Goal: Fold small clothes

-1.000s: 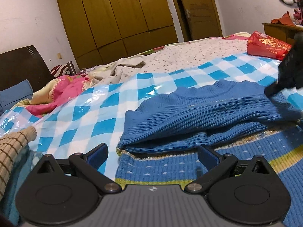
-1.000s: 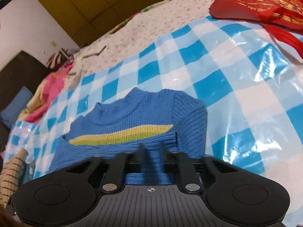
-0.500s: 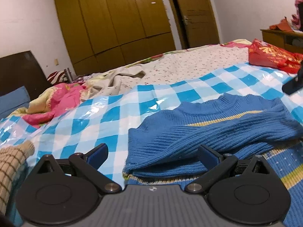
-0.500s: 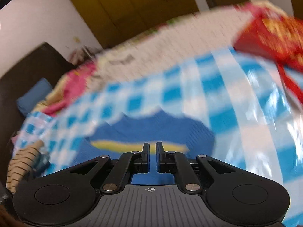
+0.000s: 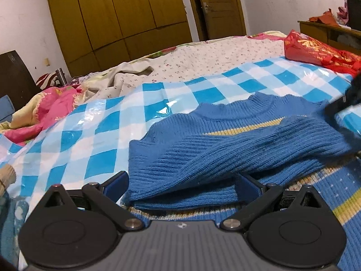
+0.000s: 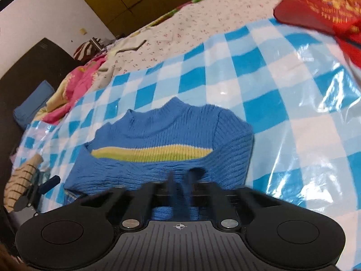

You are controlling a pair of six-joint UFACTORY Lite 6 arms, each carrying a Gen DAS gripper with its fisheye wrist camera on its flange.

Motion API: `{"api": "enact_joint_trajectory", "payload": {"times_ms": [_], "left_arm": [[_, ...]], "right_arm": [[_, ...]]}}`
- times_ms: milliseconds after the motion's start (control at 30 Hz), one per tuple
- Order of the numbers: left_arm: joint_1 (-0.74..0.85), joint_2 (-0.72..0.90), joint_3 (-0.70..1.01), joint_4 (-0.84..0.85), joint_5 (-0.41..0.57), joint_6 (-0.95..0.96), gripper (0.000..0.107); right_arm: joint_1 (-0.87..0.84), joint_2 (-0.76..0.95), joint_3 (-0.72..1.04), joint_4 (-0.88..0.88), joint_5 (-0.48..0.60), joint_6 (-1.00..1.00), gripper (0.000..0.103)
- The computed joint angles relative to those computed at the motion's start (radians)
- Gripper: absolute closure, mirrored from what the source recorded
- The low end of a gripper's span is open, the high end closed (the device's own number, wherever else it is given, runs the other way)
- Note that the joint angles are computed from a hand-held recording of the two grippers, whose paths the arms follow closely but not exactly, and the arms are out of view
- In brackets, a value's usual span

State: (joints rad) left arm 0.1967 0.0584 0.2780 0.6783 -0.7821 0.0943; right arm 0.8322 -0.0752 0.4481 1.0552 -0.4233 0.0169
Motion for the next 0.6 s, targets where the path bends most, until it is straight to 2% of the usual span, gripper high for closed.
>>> {"api": "enact_joint_trajectory", "payload": {"times_ms": [167,300,400,500,533,600], "left_arm": [[0.020,-0.063,0.000,0.049,0.009,-0.063,0.004],[0.094,-0.134,-0.019,0.168,-0.024,-0.173,0.004],[0.119,-0.111,-0.022,0.187,-0.023,-0.156,0.004],[0.132,-0.070,-0.034,0.167,-0.014,-0.078,0.004],[0.142,-0.066,-0.043,0.168,-0.016,-0.055,0.004],[0.172,-0.067,-0.061,0.182,-0.025,-0.013,0.004]], "right_arm": [[0.040,-0.142,0.020,0.161,-0.078,-0.189,0.103],[0.211,-0.293,0.003,0.298,-0.280,-0.358,0.103],[0.384,-0.282,-0.002,0.473,-0.438,-0.516,0.103],[0.421,-0.196,-0.026,0.620,-0.383,-0.565,0.099],[0.422,-0.167,-0.046,0.649,-0.360,-0.533,0.095],[0.433,-0.166,-0.098,0.657,-0.343,-0.440,0.095]]}}
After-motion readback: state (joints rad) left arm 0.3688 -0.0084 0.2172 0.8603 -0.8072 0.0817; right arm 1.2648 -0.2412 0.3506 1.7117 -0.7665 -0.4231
